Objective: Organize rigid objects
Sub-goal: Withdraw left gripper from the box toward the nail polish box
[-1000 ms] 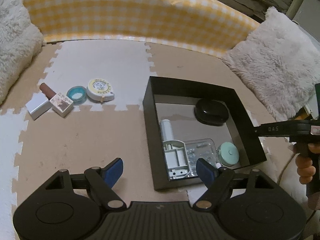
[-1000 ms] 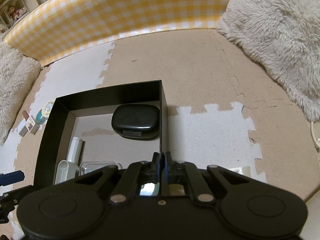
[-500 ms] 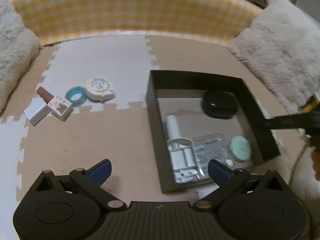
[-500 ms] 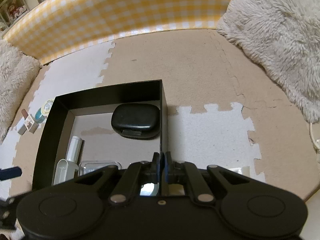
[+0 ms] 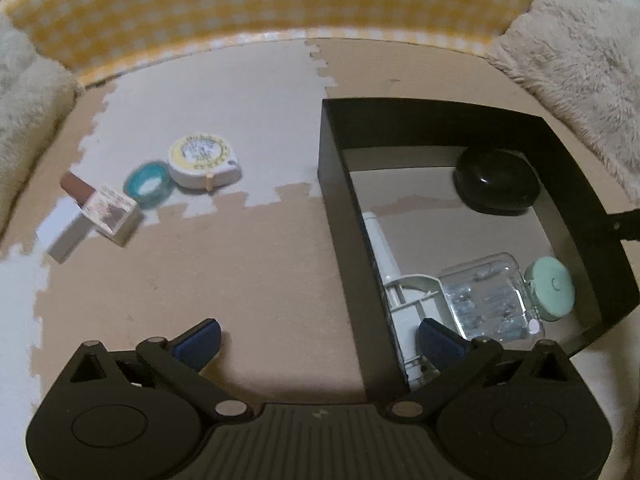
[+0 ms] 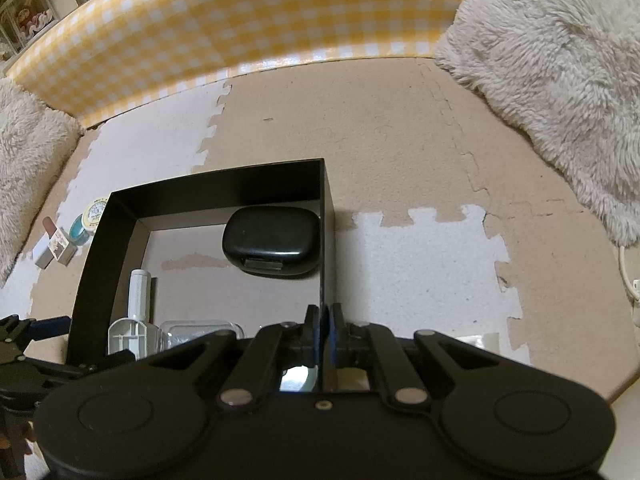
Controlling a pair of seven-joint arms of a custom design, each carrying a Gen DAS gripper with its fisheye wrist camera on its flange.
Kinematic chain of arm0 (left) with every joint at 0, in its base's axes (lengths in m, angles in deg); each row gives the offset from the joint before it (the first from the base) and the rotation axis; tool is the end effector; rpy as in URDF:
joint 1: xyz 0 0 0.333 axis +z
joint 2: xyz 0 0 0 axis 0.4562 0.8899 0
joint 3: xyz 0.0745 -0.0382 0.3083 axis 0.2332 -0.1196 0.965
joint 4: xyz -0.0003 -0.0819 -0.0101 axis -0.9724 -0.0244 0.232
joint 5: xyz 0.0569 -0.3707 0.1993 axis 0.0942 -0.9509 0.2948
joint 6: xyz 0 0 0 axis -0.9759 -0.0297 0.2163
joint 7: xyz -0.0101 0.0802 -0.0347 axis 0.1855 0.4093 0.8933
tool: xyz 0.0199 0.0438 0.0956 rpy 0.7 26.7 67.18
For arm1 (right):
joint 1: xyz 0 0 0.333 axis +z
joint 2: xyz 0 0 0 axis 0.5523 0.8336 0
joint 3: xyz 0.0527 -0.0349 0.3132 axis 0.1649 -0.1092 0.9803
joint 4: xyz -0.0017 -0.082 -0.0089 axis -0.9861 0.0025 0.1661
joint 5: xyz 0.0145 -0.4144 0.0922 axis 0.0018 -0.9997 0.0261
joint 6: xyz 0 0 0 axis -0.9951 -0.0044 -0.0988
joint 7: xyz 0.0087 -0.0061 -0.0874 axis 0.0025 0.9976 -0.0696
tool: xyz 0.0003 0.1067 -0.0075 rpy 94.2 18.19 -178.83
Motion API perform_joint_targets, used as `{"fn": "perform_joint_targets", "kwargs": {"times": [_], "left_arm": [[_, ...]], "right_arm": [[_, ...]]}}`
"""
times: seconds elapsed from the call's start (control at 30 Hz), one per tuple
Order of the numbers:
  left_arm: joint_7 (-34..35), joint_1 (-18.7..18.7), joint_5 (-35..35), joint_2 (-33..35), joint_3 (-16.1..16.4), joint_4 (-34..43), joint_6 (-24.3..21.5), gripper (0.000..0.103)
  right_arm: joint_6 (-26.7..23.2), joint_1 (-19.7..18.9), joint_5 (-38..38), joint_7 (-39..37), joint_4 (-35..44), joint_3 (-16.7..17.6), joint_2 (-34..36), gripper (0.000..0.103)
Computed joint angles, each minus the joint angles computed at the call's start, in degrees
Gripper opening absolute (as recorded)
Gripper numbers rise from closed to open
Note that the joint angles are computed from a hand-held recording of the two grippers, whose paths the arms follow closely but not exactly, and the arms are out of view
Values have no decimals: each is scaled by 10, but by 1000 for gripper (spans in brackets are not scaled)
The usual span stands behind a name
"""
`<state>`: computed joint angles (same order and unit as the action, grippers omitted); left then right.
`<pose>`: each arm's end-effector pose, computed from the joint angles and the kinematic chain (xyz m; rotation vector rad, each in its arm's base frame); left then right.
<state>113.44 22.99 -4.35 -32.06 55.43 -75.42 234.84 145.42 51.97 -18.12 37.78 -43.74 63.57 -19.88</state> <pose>0.4970 -0.0962 0.4445 -1.9008 2.0630 -0.5441 0.5182 0.2434 0.4936 -1.9002 1.8396 -0.3133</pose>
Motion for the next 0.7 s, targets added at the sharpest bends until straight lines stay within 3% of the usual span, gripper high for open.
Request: {"fn": "perform_joint_targets", "kwargs": {"times": [0.47, 0.7], "left_arm": [[64, -32, -95, -40, 23, 3, -35, 103], [128, -57, -157, -63, 46, -4, -11, 103]], "right_arm": [[5, 1, 10, -6, -3, -2, -1, 6], [3, 0, 11, -1, -2, -1, -1, 6]]}}
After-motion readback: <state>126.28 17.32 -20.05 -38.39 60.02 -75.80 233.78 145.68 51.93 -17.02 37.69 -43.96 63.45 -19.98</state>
